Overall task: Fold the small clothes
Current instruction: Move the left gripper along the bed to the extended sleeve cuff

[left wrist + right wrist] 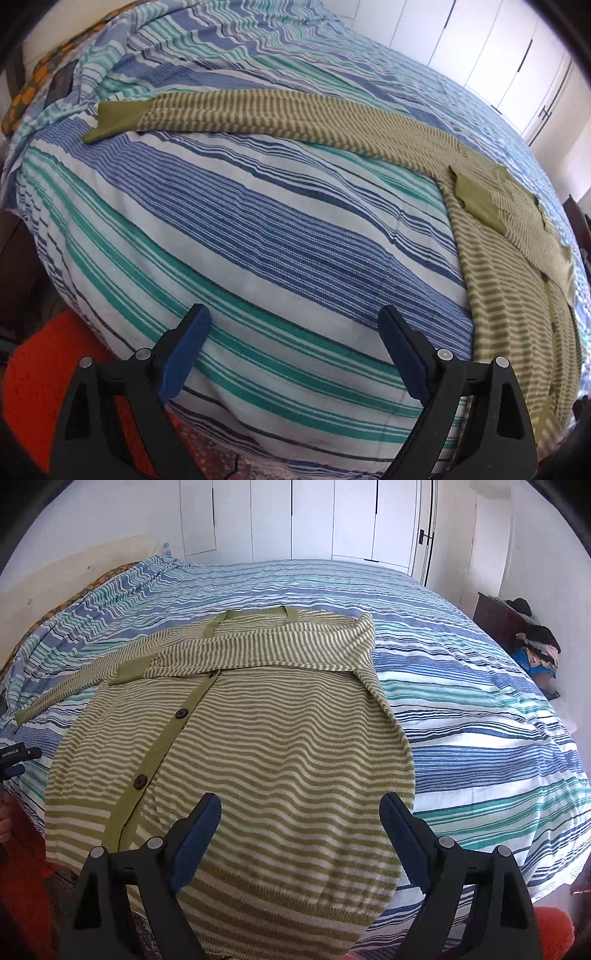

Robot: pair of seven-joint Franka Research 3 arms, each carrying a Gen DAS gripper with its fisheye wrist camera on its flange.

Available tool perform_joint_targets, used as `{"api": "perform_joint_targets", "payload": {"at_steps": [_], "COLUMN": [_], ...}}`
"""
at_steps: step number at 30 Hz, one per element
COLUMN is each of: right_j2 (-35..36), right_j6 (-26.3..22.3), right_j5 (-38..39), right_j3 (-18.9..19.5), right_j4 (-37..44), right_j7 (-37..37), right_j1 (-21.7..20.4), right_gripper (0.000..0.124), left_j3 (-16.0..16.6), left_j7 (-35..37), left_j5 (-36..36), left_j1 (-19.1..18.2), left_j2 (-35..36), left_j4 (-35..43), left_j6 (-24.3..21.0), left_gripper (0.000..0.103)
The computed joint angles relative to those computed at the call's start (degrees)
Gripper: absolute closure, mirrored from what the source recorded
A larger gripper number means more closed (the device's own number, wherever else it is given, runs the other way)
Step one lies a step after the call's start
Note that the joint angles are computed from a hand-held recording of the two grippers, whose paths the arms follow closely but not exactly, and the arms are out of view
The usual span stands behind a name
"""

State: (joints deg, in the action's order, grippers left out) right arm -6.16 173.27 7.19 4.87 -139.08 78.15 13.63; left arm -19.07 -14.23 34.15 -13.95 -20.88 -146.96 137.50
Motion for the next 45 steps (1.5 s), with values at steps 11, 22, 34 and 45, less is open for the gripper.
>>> {"api": "perform_joint_targets", "payload": {"at_steps": [11, 22, 34, 45], "right_j2": [-1.17, -1.14, -0.12, 0.49], "right_j6": [1.79, 1.87, 1.2, 0.8], "right_j5": [-11.16, -11.15, -12.63, -14.31], "right_j3": [3.03, 2.28, 2.32, 1.92], "right_j4": [-2.08, -1.91, -1.09, -0.63], "right_j7": [6.11, 7.05, 8.39, 9.46], "right_j1": [-3.18, -3.13, -3.47, -2.92], "right_gripper": [0.037, 0.037, 0.037, 0.037], "left_j3": [-0.17, -0.19, 0.46, 0.74], "left_j7": [-1.16, -0.37, 0.65, 1.41], "left_j5": [0.25, 0.08, 0.0, -0.29], "left_j1": [-0.67, -1.42, -1.53, -1.26], "left_j2": [0.83, 1.59, 2.62, 2.98], "left_j4": [0.88, 1.8, 2.42, 2.43], "left_j6": [-4.38, -6.09, -6.01, -5.55], "left_gripper": [0.01, 0.009, 0.009, 0.009]}}
